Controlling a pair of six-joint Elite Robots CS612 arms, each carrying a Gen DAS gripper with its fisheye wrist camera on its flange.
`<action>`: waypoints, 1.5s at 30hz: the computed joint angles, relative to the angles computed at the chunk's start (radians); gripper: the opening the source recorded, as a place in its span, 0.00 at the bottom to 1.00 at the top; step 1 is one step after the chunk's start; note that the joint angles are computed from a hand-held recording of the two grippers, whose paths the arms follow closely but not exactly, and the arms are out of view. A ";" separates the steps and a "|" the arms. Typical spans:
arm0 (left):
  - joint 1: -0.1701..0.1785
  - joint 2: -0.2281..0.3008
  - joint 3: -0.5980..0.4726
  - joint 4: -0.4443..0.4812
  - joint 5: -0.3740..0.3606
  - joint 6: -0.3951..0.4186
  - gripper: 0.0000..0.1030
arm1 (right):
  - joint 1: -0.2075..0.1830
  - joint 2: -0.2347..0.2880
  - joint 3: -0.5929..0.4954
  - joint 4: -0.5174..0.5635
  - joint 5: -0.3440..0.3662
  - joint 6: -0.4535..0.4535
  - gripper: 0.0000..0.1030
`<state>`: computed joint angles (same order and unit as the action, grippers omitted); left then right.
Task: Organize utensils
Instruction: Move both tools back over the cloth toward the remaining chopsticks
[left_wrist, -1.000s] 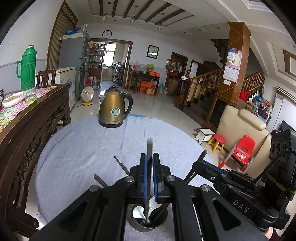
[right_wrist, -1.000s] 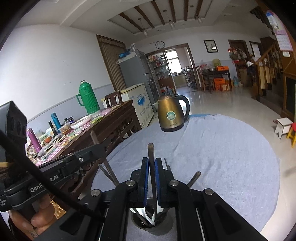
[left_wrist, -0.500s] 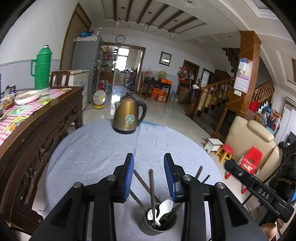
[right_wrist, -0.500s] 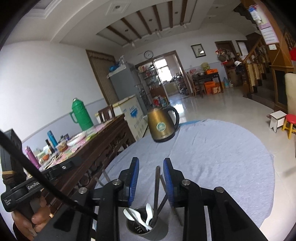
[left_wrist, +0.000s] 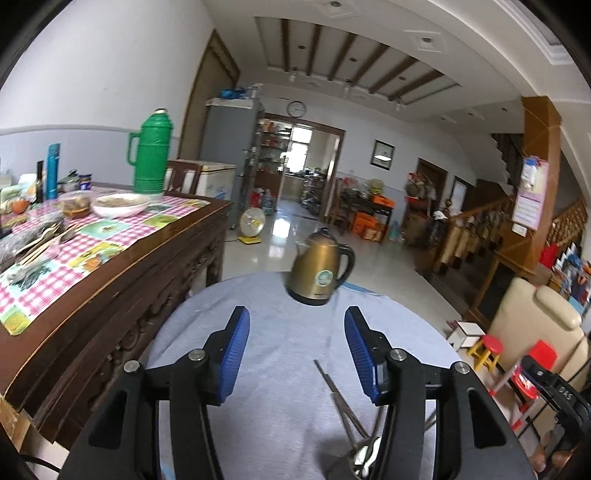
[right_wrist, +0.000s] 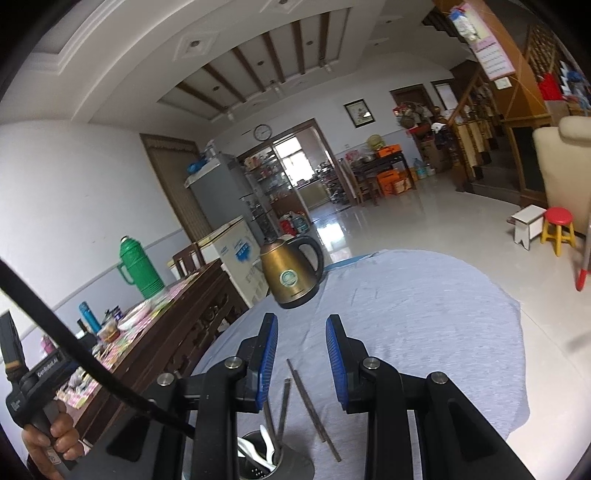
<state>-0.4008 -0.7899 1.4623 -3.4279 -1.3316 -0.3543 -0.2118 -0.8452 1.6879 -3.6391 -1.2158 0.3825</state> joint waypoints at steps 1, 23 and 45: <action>0.004 0.002 -0.003 0.010 0.006 -0.010 0.53 | -0.003 -0.001 0.002 -0.001 -0.004 0.006 0.28; 0.045 0.068 -0.096 0.381 -0.006 -0.111 0.53 | -0.063 0.043 -0.045 0.226 0.094 0.099 0.28; 0.072 0.214 -0.310 0.711 -0.116 -0.156 0.53 | -0.019 0.357 -0.584 1.043 0.396 -0.286 0.31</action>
<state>-0.3285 -0.5754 1.1519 -2.7171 -1.4472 -0.5104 -0.2312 -0.4877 1.1039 -2.5959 -0.8194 0.0967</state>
